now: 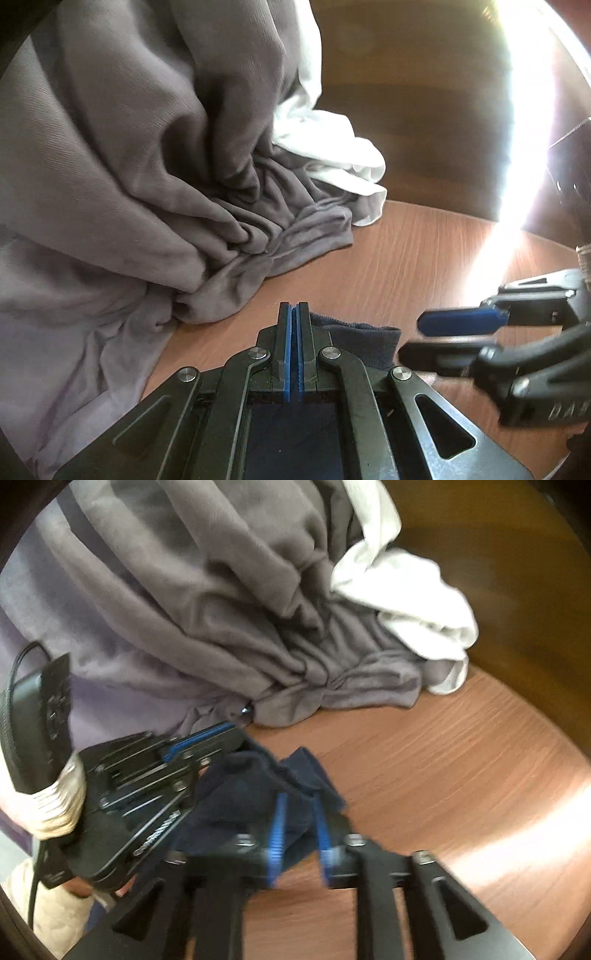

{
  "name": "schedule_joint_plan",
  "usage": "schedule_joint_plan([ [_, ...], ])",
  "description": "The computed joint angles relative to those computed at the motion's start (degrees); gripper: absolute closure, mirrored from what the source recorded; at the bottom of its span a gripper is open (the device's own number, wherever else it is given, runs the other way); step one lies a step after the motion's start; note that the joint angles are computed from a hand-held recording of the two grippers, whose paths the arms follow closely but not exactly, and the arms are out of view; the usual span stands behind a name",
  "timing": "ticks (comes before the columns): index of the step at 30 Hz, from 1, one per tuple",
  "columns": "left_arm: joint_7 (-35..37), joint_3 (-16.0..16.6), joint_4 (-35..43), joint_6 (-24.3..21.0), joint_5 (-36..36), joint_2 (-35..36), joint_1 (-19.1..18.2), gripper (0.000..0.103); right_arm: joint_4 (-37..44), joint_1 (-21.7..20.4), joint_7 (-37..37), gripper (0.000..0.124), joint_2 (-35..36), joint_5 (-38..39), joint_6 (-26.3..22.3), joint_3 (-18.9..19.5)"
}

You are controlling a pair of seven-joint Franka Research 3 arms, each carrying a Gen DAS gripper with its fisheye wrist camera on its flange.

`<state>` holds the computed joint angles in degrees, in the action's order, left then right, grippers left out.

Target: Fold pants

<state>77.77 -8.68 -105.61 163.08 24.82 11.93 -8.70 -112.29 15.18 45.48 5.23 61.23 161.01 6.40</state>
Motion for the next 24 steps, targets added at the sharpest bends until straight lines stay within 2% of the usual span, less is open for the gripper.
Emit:
schedule_joint_plan([
  [5,4.0,-1.1,1.0,0.3,-3.5,1.6,1.3,0.099,2.6,-0.2,1.8,0.094,3.2,-2.3,-2.1,0.2],
  [8,6.4,-1.7,1.1,0.4,-5.8,1.9,2.1,0.099,4.8,-0.5,6.9,0.094,5.9,-6.2,-3.9,0.0],
  [11,8.5,-2.0,1.4,0.5,-7.2,2.5,2.4,0.099,6.4,-1.9,8.0,0.094,7.6,-5.0,-5.6,0.8],
  [12,9.1,-2.1,1.6,0.3,-7.7,2.7,2.5,0.099,6.7,-2.3,7.5,0.098,7.9,-4.4,-5.5,1.2],
  [13,10.1,-2.5,1.8,0.3,-8.7,2.9,2.8,0.099,6.5,-2.6,6.8,0.111,7.8,-3.1,-4.8,1.6],
  [14,10.7,-2.6,2.0,0.6,-9.2,3.2,2.9,0.099,6.0,-2.8,6.3,0.111,7.4,-1.9,-3.9,1.9],
  [15,11.6,-3.0,2.2,0.8,-10.0,3.4,3.1,0.099,5.7,-2.7,8.3,0.112,6.7,-3.2,-5.0,1.4],
  [17,13.3,-3.6,3.4,0.3,-11.6,4.4,3.4,0.099,3.9,-2.1,8.9,0.112,4.9,-3.6,-2.2,1.4],
  [21,12.3,-2.0,7.2,-2.0,-10.0,7.0,1.7,0.098,2.2,0.3,17.5,0.112,4.0,-13.5,2.2,-0.3],
  [23,13.0,-2.6,8.2,-3.1,-11.7,7.1,2.5,0.08,2.9,0.8,23.4,0.112,5.2,-19.4,1.0,-1.2],
  [24,11.8,-1.8,7.7,-2.3,-11.2,6.3,2.3,0.075,3.2,0.6,24.8,0.112,5.7,-20.5,0.7,-1.2],
])
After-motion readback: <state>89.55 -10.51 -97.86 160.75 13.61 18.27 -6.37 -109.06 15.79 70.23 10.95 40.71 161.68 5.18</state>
